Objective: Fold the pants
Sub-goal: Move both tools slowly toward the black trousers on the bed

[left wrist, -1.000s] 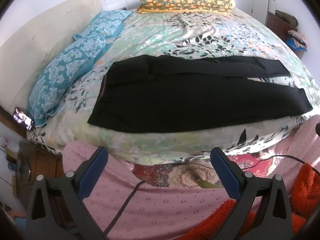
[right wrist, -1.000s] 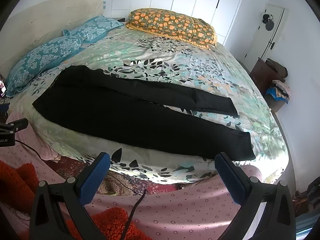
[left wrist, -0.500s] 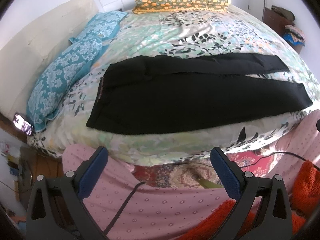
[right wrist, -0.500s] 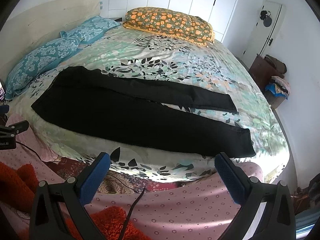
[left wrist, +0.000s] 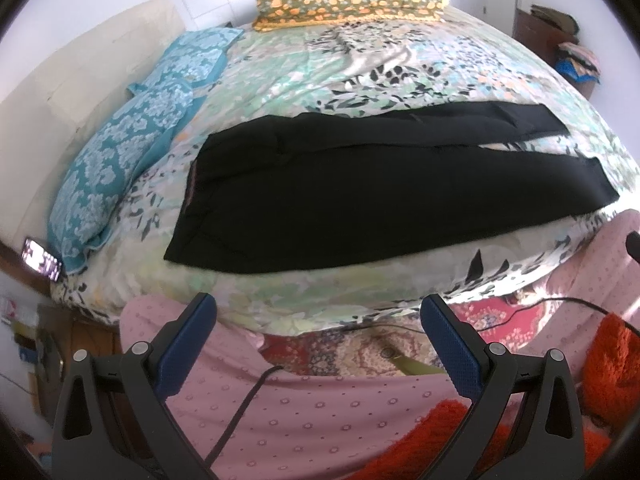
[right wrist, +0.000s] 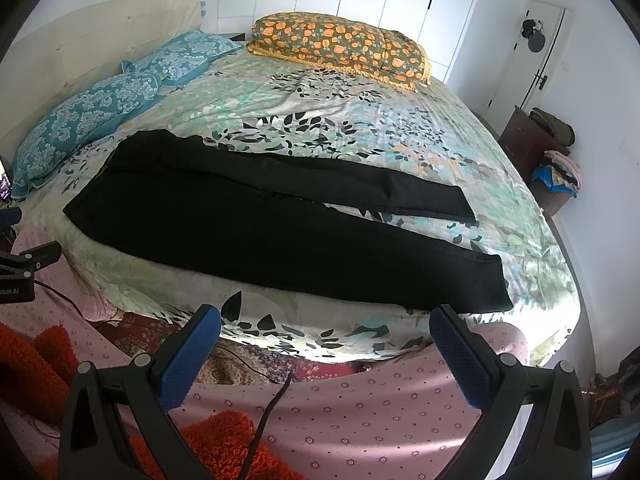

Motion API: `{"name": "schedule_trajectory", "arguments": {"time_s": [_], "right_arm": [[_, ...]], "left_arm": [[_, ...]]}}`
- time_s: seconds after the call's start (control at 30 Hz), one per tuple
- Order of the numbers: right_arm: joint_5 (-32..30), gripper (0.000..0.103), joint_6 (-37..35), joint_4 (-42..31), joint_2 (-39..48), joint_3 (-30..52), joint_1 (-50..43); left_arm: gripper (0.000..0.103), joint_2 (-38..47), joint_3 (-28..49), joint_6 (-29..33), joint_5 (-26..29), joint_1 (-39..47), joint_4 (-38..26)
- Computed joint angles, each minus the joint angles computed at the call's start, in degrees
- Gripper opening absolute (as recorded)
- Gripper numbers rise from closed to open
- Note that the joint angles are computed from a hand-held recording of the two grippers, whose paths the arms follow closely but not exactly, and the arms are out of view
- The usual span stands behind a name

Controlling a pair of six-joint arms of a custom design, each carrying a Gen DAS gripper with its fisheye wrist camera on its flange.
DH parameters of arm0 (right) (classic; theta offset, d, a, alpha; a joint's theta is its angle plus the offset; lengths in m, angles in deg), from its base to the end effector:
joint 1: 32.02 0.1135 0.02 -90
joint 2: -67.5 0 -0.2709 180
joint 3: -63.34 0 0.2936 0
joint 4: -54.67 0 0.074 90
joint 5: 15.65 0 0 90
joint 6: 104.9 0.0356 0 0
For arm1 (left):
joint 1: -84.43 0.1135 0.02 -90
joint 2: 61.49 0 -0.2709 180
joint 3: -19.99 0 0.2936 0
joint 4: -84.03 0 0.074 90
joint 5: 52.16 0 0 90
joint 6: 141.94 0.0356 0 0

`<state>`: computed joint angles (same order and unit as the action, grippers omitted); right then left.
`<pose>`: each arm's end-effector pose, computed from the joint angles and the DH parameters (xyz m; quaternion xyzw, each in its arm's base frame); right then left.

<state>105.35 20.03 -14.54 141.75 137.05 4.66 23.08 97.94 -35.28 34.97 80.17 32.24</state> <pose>0.2325 0.1503 0.2734 0.0325 0.9492 -0.1143 0.2913 0.3426 -0.0237 0.2560 0.1679 0.9472 0.0533 0.2679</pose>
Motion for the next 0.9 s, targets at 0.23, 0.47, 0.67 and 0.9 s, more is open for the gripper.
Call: {"name": "schedule_trajectory", "arguments": {"time_s": [0.23, 0.47, 0.67, 0.9], "right_arm": [[0.8, 0.103, 2.1, -1.7, -1.1, -0.3, 0.2], [1.2, 0.103, 2.4, -2.6, -1.2, 0.1, 0.4], [1.2, 0.103, 3.8, -3.8, -2.0, -0.3, 0.3], [0.7, 0.103, 3.7, -3.7, -2.3, -0.7, -0.2]], "left_arm": [[0.102, 0.0, 0.2, 1.1, 0.8, -0.8, -0.3], [0.102, -0.2, 0.2, 1.2, 2.2, -0.5, -0.4], [0.102, -0.1, 0.3, 1.9, 2.8, -0.8, -0.7], [0.102, -0.6, -0.1, 2.9, 2.7, -2.0, -0.6]]}}
